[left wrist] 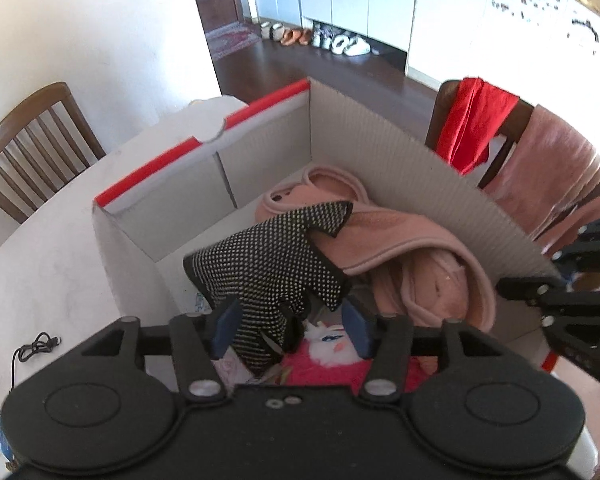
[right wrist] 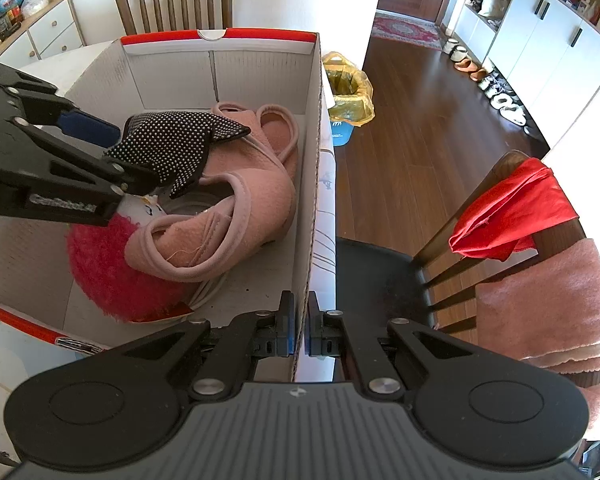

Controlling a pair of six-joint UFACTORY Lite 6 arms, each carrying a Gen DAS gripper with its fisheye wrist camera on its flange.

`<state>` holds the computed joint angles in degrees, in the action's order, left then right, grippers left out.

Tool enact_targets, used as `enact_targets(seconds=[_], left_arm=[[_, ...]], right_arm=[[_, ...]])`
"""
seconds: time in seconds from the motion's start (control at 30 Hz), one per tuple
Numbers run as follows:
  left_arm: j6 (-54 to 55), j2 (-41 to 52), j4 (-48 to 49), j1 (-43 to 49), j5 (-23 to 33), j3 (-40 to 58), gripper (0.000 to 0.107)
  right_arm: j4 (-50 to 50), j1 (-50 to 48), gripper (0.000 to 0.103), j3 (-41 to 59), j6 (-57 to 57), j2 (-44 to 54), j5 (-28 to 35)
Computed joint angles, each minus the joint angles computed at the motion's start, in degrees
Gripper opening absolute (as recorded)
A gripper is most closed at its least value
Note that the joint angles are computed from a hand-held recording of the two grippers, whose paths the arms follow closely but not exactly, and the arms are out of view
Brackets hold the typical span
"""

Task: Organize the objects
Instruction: 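Carry the black dotted glove with the left gripper into the shoebox and release, then return the left gripper to the pile and grasp the red cloth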

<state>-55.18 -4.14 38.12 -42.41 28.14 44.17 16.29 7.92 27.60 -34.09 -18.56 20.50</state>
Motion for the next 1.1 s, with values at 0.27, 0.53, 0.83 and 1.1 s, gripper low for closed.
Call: enact_targets(seconds=[0.27, 0.53, 0.83, 1.1], left_arm=[[-4.5, -10.1, 1.0, -1.7, 2.5, -3.8, 0.064], [-10.3, -22.1, 3.1, -4.4, 8.8, -9.0, 0.082], [-12.5, -38.6, 3.5, -6.1, 18.9, -15.9, 0.099], [-11.8, -53.9, 1.7, -6.9, 29.5, -22.1, 0.102]], right_arm=[[0.2, -0.4, 0.005, -0.2, -0.8, -0.2, -0.1], [1.3, -0.8, 0.005, -0.4, -2.9, -0.4, 0.0], [0.2, -0.3, 0.005, -0.2, -2.2, -0.1, -0.1], [-0.6, 0.0, 0.005, -0.1, -1.6, 0.0, -0.1]])
